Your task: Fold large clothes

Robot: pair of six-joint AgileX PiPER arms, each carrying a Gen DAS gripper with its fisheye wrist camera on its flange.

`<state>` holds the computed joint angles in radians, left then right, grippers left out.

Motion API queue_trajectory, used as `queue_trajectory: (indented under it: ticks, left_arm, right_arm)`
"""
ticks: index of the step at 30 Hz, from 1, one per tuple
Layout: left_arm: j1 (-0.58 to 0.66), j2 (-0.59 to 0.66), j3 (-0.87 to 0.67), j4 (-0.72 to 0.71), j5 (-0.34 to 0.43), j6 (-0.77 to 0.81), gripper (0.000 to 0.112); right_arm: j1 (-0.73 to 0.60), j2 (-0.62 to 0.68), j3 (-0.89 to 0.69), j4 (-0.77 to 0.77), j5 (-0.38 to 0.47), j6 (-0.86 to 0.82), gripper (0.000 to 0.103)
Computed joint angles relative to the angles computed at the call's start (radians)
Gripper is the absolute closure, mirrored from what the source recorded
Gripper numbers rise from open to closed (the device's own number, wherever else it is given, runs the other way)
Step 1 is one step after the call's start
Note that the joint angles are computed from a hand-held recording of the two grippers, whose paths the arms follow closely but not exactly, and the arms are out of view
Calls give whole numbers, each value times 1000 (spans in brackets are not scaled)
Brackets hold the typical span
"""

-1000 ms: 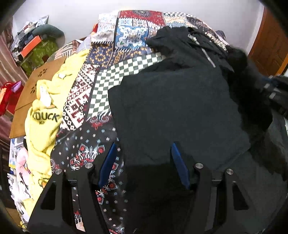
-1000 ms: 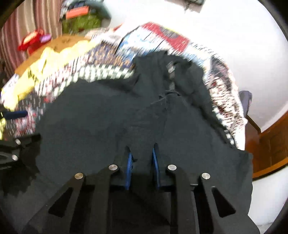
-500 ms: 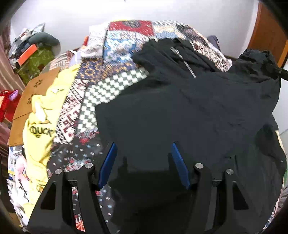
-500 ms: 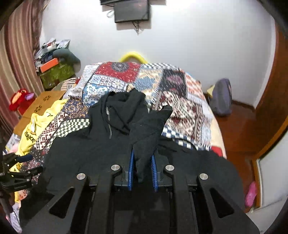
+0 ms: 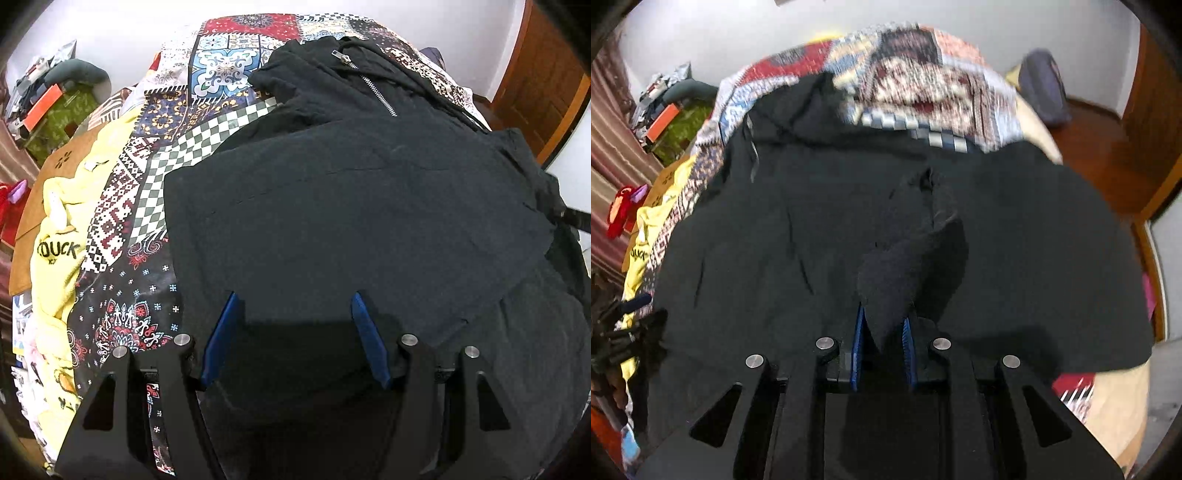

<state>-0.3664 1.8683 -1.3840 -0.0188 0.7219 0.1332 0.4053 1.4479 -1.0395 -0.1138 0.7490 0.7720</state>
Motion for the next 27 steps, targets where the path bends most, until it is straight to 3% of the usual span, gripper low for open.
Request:
queue_trajectory:
  ticks: [7,14,16,19,24,27]
  left_arm:
    - [-18,-29,14,42,-7,-33,50]
    - [-35,-88,-46,7,-4,-18,50]
    - [-46,-100,-74,-7,-8,-16,50]
    - [-70,-110,-115,-9,-13,-28,50]
    - [-111,-83,-197,-7,-17,-42,47]
    - [-132,-50,-230,-15,-16,-56,46]
  right_arm:
    - [-2,-64,42,2,60,25,63]
    - [19,-150,19,-116,200,91,60]
    - [29,-192,24,-171,236,137,50]
    - [15,-268,42,-223,269,186,44]
    - [-128,-388,112,-184,250,173,42]
    - [-290,-424,175,-61,206,58,42]
